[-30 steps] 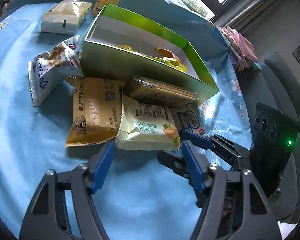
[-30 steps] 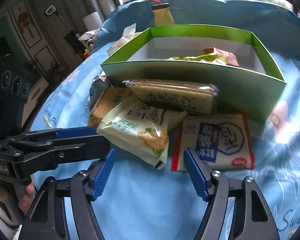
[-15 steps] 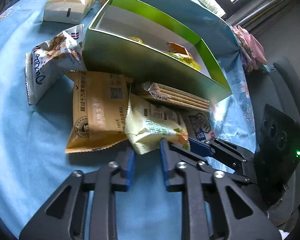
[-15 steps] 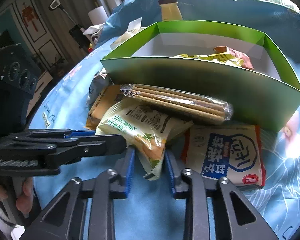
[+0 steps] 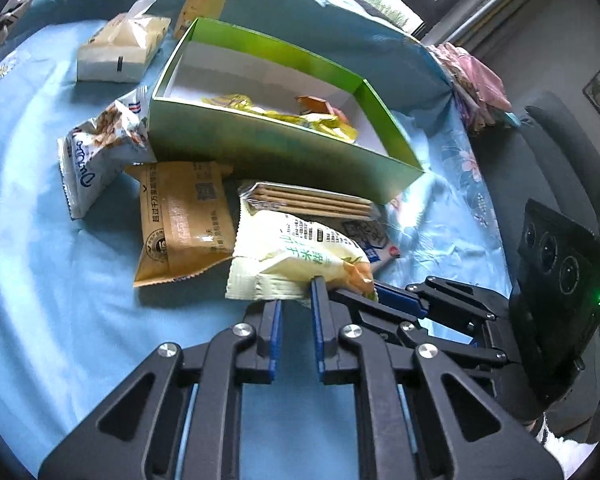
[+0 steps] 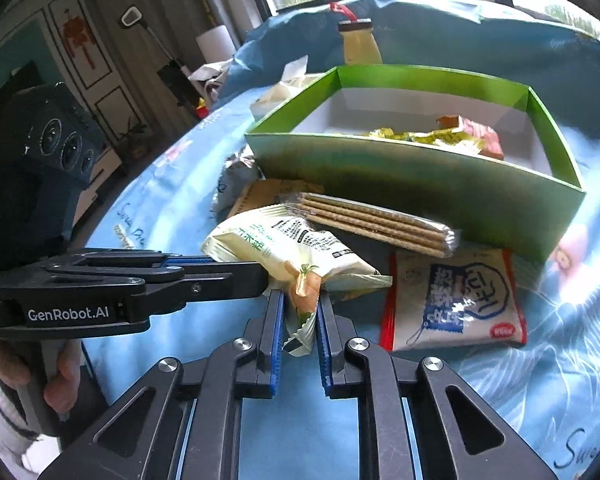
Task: Organize snacks
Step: 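Close the right gripper on the white-green snack bag and lift it, then carry the white-green snack bag into the green box and open the right gripper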
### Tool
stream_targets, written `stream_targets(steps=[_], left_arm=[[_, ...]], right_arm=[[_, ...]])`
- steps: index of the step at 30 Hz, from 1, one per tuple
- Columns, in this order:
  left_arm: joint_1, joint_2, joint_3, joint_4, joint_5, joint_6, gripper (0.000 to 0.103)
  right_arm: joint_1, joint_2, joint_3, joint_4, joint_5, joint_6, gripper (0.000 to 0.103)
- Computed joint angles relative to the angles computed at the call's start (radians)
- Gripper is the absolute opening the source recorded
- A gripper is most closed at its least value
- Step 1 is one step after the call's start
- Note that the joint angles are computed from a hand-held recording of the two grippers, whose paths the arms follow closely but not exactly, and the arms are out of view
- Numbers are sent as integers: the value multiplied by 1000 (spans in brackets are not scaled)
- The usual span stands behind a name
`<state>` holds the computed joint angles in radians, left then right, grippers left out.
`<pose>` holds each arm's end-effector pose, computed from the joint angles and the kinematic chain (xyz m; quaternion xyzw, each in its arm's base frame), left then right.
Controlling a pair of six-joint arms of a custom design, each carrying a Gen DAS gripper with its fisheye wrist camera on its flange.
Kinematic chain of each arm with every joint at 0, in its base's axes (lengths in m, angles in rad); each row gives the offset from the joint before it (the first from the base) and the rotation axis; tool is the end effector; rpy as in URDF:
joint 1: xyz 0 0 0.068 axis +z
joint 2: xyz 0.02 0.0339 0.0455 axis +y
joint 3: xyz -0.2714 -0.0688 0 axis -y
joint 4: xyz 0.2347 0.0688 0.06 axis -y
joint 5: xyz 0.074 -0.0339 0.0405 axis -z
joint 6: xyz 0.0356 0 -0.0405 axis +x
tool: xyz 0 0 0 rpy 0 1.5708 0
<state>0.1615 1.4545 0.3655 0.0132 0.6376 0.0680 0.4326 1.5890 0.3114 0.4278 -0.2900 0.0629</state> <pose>0.2000 0.0111 0.1126 0.0337 0.9233 -0.2752 0.2659 0.1969 0.1021 0.0963 -0.2203 0.9008 0.2167 0.3052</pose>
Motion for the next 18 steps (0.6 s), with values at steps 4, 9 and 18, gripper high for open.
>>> stream_targets(steps=[4, 9, 18], left_arm=[[-13, -82, -10, -43, -3, -4, 12], [-20, -194, -6, -111, -7, -11, 12], [-48, -265, 42, -169, -35, -28, 12]], right_arm=[[20, -112, -29, -55, 19, 5, 17], [29, -229, -35, -125, 32, 7, 17], [24, -330, -9, -203, 44, -12, 17]])
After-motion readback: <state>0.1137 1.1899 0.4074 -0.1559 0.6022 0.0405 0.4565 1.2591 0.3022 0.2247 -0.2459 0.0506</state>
